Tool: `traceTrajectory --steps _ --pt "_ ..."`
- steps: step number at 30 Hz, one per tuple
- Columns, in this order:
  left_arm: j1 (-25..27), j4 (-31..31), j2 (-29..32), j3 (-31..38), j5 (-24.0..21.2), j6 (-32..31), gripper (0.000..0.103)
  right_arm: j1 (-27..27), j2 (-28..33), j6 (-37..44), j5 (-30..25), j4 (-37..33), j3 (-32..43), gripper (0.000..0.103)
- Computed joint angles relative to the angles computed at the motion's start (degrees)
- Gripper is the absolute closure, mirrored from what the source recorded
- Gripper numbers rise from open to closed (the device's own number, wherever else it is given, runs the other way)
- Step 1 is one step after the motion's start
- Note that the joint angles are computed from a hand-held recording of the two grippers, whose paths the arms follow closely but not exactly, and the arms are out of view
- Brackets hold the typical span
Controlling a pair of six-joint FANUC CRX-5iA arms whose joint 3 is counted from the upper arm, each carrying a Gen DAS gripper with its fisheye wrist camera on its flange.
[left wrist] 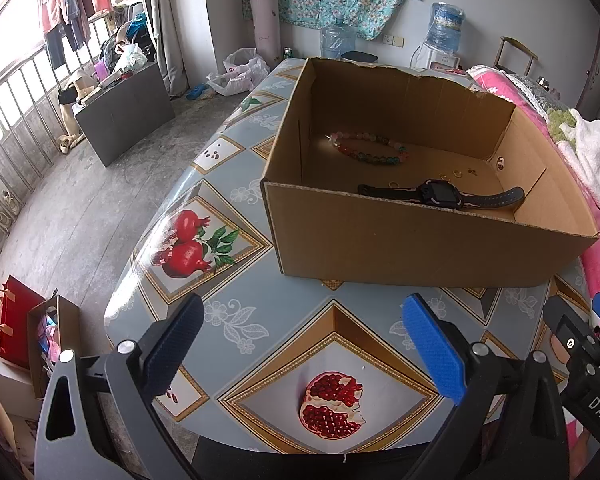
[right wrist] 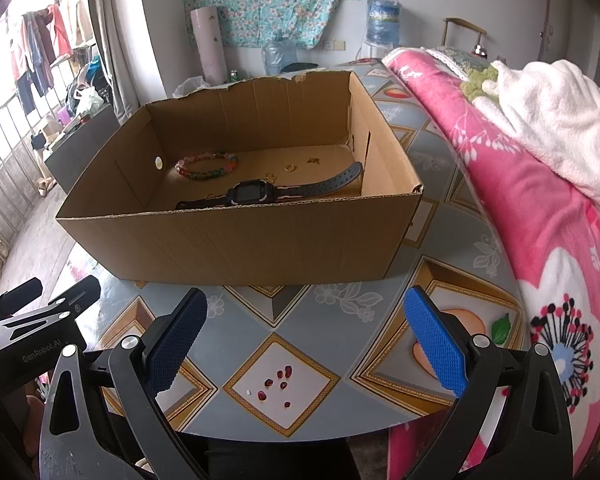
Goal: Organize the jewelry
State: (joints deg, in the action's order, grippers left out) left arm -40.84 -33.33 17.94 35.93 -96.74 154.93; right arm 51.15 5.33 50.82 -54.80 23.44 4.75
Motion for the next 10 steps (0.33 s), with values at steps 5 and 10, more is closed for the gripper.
traceTrajectory --steps 5,10 --pt "0.0 0.0 0.0 0.1 -0.1 0.0 0.005 0.0 0.1 -0.2 -0.1 0.1 0.1 0.008" --pt "0.1 0.2 0.0 0.0 -0.1 0.4 0.005 0.0 0.2 -0.1 -0.1 0.0 0.2 0.008"
